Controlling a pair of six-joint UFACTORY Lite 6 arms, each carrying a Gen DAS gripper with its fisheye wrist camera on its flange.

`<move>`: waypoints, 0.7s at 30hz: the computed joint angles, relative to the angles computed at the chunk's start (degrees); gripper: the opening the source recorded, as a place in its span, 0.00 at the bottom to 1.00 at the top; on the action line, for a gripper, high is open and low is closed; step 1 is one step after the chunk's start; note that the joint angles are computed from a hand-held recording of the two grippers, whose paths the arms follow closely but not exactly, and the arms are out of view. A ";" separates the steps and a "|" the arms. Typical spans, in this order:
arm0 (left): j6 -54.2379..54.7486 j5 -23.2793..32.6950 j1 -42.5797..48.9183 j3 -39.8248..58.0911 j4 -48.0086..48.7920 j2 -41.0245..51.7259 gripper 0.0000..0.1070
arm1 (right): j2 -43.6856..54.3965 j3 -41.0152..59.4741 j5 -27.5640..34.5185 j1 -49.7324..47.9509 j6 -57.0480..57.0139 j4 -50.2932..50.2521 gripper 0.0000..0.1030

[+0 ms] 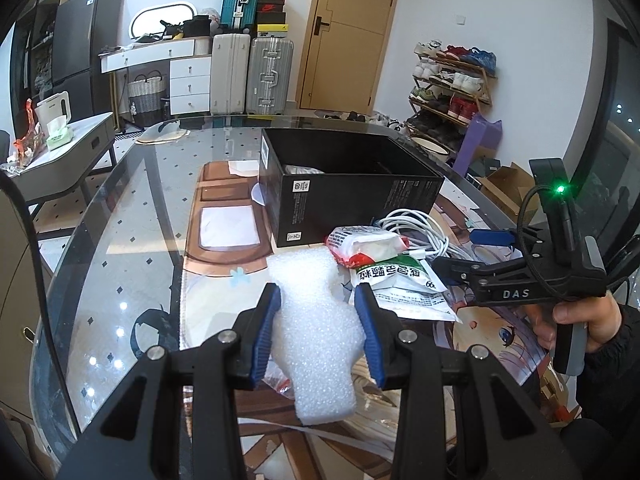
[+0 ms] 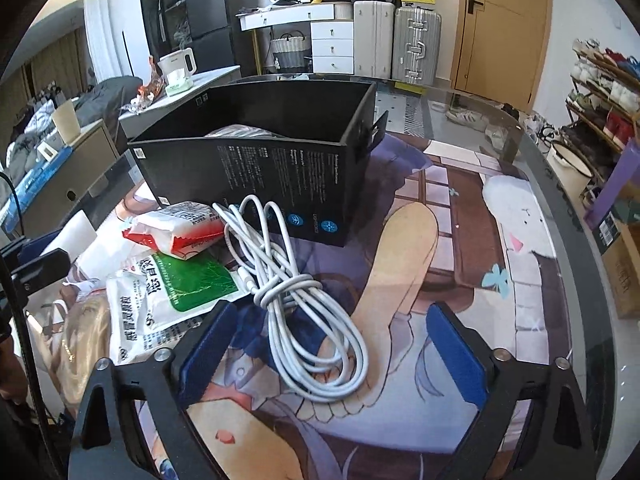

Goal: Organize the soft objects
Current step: 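Grasp the coiled white cable with the right gripper while the left gripper holds the foam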

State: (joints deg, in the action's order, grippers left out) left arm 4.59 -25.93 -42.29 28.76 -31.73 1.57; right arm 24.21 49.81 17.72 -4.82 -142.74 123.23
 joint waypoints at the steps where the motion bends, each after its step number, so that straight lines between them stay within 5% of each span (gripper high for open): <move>1: -0.03 -0.01 -0.01 0.08 -0.06 0.12 0.35 | 0.53 0.69 -0.39 0.22 -0.21 0.22 0.85; 13: 0.26 0.05 -0.14 0.93 -0.51 1.52 0.35 | 3.17 4.40 1.24 -0.32 7.15 -9.58 0.67; 21: 1.93 -0.04 -0.97 1.17 -2.99 1.58 0.35 | 2.75 5.08 2.22 -0.43 9.47 -16.41 0.64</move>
